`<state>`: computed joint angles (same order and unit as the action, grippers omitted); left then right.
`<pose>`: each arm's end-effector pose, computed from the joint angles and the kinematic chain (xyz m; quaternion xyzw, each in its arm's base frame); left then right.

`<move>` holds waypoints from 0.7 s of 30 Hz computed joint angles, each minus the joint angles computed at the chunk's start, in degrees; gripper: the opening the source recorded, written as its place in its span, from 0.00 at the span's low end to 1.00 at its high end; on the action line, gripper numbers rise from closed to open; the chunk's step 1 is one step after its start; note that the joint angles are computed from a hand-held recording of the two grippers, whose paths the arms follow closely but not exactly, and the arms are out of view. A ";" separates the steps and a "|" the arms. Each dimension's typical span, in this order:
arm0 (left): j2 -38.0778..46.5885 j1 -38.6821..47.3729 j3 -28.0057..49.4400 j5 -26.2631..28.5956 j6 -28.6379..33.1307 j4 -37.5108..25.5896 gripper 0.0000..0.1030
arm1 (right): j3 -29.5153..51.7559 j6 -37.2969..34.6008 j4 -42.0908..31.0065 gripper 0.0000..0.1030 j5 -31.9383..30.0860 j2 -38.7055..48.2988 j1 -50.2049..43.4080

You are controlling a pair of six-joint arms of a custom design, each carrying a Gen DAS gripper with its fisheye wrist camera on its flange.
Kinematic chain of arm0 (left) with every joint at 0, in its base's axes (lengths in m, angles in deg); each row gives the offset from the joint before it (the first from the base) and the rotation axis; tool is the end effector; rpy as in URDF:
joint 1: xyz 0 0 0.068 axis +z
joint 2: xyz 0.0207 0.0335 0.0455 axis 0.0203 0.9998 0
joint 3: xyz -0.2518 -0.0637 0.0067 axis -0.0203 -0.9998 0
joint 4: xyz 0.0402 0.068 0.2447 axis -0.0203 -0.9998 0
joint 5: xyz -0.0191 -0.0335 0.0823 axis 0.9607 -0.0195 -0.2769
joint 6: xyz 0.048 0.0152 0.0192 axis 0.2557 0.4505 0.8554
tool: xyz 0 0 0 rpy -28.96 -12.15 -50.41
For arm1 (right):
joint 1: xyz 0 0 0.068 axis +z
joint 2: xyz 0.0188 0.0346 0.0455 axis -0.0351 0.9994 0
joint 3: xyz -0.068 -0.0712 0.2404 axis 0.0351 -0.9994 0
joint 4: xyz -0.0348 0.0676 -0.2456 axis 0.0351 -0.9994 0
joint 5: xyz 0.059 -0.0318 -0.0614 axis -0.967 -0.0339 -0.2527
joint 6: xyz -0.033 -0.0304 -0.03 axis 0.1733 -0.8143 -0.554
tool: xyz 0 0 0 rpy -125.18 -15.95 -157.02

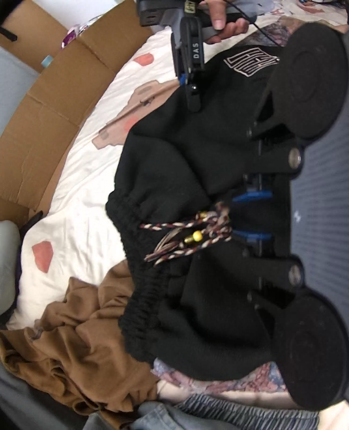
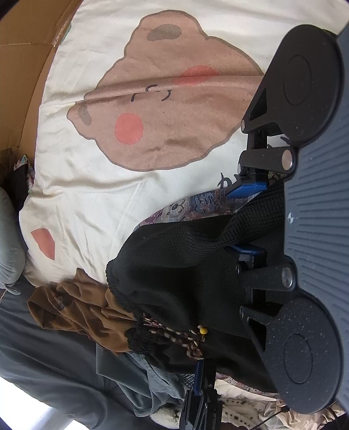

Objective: Fold clothes

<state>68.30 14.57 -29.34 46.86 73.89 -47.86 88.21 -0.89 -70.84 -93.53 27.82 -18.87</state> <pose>0.2021 0.0358 0.1758 0.0630 0.9708 -0.1210 0.1972 0.2694 -0.0584 0.1078 -0.1835 0.9256 0.2765 0.1818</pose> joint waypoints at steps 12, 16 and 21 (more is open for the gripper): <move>2.99 -0.64 4.11 -2.94 -2.27 6.96 0.33 | 3.44 1.77 -0.38 0.42 -2.49 0.85 -0.66; 4.70 1.34 5.61 -5.26 -2.02 9.78 0.34 | 5.31 2.65 -0.50 0.42 -3.98 1.64 -0.65; 7.14 4.71 7.86 -8.16 -0.71 12.82 0.38 | 9.32 5.33 -1.37 0.42 -6.71 3.71 -0.71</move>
